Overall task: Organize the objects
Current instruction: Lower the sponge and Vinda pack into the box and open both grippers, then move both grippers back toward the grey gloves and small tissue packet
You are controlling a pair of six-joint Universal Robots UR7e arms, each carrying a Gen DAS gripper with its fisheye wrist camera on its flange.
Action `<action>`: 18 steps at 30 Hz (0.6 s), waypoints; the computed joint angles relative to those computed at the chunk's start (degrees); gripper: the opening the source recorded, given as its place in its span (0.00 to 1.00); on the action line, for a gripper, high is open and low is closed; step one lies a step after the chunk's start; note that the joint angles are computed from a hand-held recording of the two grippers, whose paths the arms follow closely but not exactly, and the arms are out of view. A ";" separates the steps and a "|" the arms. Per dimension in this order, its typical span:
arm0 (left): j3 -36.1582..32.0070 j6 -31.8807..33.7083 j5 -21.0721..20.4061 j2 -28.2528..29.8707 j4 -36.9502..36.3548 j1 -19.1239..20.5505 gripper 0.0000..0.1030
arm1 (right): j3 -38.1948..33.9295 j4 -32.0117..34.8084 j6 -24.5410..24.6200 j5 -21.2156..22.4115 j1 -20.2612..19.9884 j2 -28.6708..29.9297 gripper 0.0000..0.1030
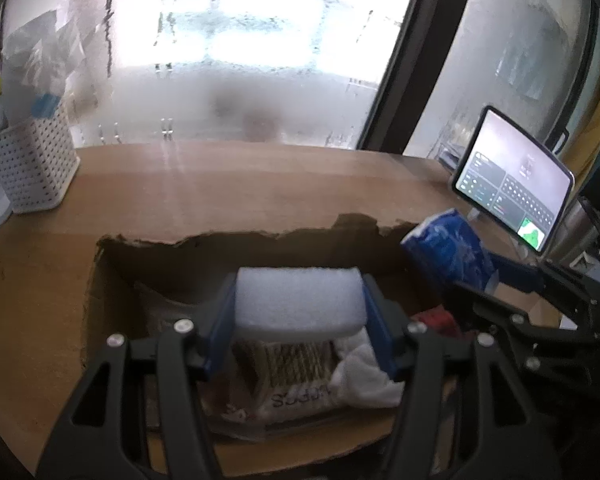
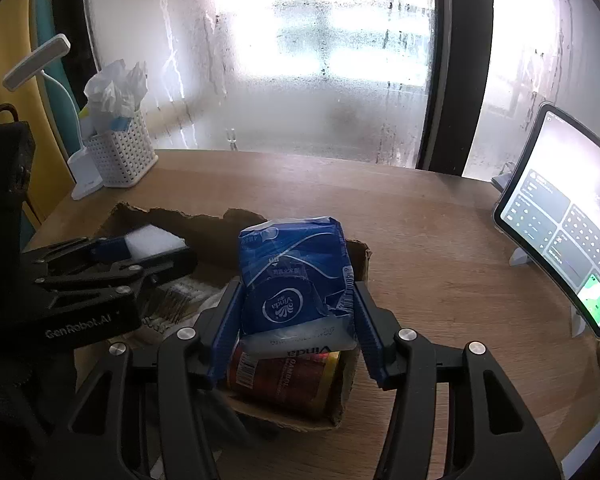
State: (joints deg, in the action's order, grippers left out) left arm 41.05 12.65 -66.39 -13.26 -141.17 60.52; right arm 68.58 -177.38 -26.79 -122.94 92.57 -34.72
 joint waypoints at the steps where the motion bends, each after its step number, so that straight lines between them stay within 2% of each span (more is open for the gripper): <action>1: 0.02 -0.12 -0.19 -0.04 -0.05 0.00 0.67 | 0.03 0.12 -0.03 -0.02 -0.01 -0.05 0.56; 3: 0.20 -0.47 -0.37 -0.12 -0.78 0.01 0.79 | -0.09 0.43 0.27 -0.22 0.05 0.02 0.60; 4: 0.24 -0.63 -0.37 -0.15 -1.19 0.02 0.80 | 0.04 0.21 0.43 -0.03 0.05 -0.07 0.64; 9: 1.46 -0.66 -0.46 -1.08 -2.38 0.10 0.80 | 0.45 -0.59 0.30 -0.25 0.21 -0.17 0.70; 18: 7.43 -0.99 -0.11 -4.93 -5.52 -0.05 0.80 | 2.40 -2.22 0.41 -1.01 0.77 -1.01 0.71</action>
State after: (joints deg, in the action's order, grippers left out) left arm 48.48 11.66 -66.50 -18.19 -146.69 60.47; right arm 70.98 -179.60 -26.39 -123.95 93.34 -35.73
